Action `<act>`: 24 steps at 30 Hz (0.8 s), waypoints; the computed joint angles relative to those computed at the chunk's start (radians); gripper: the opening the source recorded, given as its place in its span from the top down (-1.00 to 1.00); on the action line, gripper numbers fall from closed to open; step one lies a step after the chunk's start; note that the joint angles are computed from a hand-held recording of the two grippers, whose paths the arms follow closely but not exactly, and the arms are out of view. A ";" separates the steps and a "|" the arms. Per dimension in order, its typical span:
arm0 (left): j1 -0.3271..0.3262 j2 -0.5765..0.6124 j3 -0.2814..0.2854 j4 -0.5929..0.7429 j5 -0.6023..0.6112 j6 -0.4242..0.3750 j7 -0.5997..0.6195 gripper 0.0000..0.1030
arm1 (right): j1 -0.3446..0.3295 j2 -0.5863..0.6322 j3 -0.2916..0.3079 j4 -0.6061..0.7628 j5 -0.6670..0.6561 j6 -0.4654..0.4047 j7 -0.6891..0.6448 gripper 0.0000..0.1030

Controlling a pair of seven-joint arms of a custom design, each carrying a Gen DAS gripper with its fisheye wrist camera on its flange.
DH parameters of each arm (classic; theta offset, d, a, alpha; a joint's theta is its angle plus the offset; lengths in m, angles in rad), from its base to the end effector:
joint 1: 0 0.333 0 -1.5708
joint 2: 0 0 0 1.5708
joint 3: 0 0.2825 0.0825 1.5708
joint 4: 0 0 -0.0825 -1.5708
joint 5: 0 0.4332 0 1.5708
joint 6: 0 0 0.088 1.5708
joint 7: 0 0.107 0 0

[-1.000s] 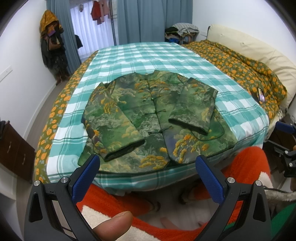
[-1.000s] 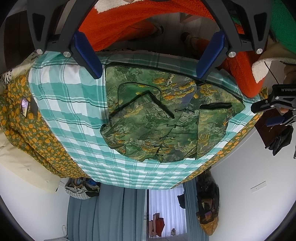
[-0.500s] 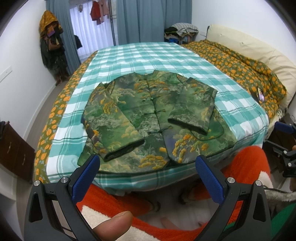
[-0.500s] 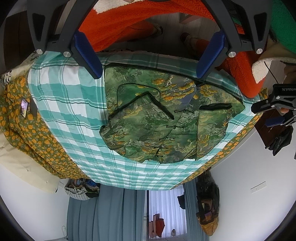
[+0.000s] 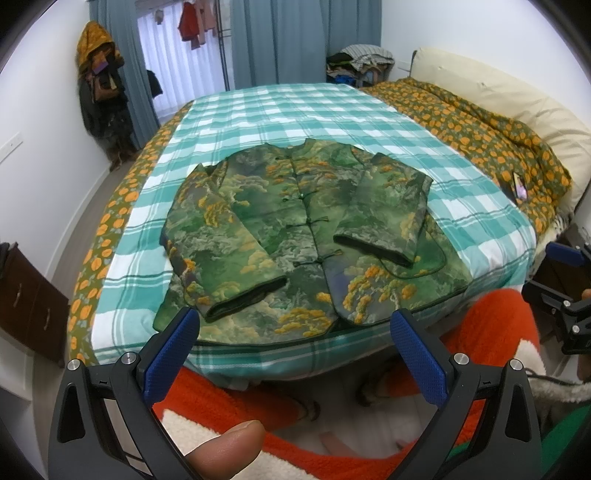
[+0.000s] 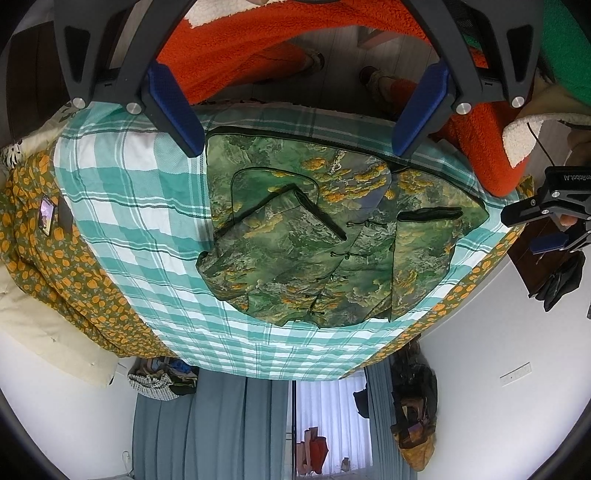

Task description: Fold large clothes

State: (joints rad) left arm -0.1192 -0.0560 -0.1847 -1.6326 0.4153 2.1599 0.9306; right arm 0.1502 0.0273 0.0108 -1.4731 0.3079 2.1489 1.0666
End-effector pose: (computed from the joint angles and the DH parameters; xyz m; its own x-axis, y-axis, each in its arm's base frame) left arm 0.6078 -0.1770 0.6618 0.2145 -0.9762 -0.0322 -0.7481 -0.1430 -0.6479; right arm 0.6407 0.1167 0.6957 0.5459 -0.8377 0.0144 -0.6297 -0.4216 -0.6525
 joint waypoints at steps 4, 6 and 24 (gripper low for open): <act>0.000 -0.002 0.000 -0.001 -0.001 -0.001 -0.001 -0.99 | 0.000 0.000 0.000 0.001 0.000 -0.001 0.000 -1.00; 0.000 -0.002 0.000 -0.001 -0.001 -0.001 -0.001 -0.99 | 0.000 -0.002 0.000 -0.002 -0.001 -0.002 0.001 -1.00; -0.007 0.005 -0.004 0.000 0.014 0.001 -0.015 -0.99 | 0.003 -0.002 0.002 -0.013 -0.001 0.017 0.006 -1.00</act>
State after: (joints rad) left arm -0.1262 -0.0510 -0.1892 -1.6330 0.4296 2.1611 0.9156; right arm 0.1529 0.0254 0.0131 -1.4862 0.3065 2.1664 1.0725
